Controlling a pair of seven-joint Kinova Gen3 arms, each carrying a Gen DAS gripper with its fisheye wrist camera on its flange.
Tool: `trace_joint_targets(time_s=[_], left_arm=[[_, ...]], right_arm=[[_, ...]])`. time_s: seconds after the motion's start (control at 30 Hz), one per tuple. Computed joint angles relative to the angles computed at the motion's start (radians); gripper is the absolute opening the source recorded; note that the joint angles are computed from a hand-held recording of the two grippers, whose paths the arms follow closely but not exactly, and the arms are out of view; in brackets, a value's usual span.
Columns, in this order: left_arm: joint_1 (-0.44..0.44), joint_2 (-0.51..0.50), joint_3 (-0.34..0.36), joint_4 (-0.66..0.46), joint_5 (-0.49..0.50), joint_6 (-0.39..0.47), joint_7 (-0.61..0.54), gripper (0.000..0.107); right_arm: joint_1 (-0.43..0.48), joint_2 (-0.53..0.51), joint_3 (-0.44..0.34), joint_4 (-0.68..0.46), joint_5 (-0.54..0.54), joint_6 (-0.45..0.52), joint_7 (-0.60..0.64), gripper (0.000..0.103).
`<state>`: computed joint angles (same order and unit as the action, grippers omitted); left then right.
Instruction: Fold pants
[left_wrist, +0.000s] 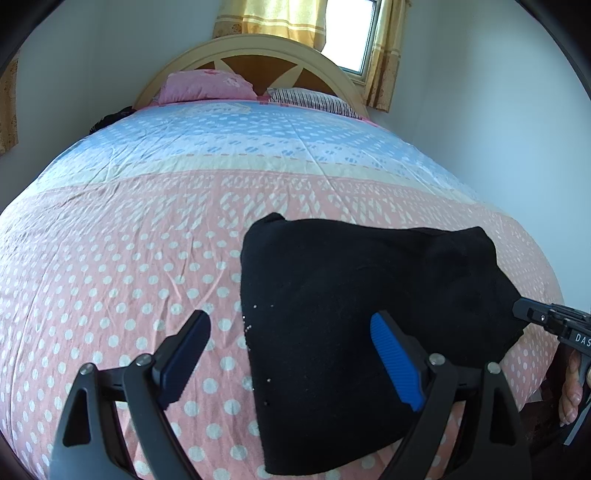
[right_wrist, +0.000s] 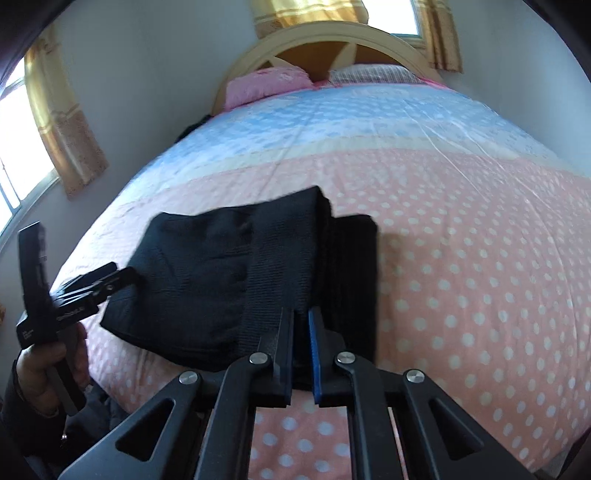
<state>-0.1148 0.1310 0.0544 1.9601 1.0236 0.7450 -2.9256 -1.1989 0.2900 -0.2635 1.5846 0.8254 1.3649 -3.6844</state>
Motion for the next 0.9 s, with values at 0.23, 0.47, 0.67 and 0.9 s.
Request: trace_joint_targets(time_s=[0.23,0.47,0.67,0.9], left_arm=[[0.006,0.018,0.004,0.003,-0.014,-0.021,0.007,0.095],[-0.005,0.017,0.008,0.006,-0.002,-0.015,0.003,0.095],[-0.008,0.018,0.007,0.007,0.000,-0.014,0.004,0.095],[-0.016,0.020,0.007,0.005,0.011,-0.012,0.004,0.095]], right_arm=[[-0.001,-0.049,-0.015,0.091,0.057,-0.041,-0.144,0.053],[0.071,-0.102,0.007,0.186,0.144,-0.183,-0.221,0.054],[0.222,-0.098,-0.045,0.205,0.110,-0.336,-0.142,0.031],[0.111,-0.118,-0.055,0.193,0.197,-0.190,-0.210,0.014]])
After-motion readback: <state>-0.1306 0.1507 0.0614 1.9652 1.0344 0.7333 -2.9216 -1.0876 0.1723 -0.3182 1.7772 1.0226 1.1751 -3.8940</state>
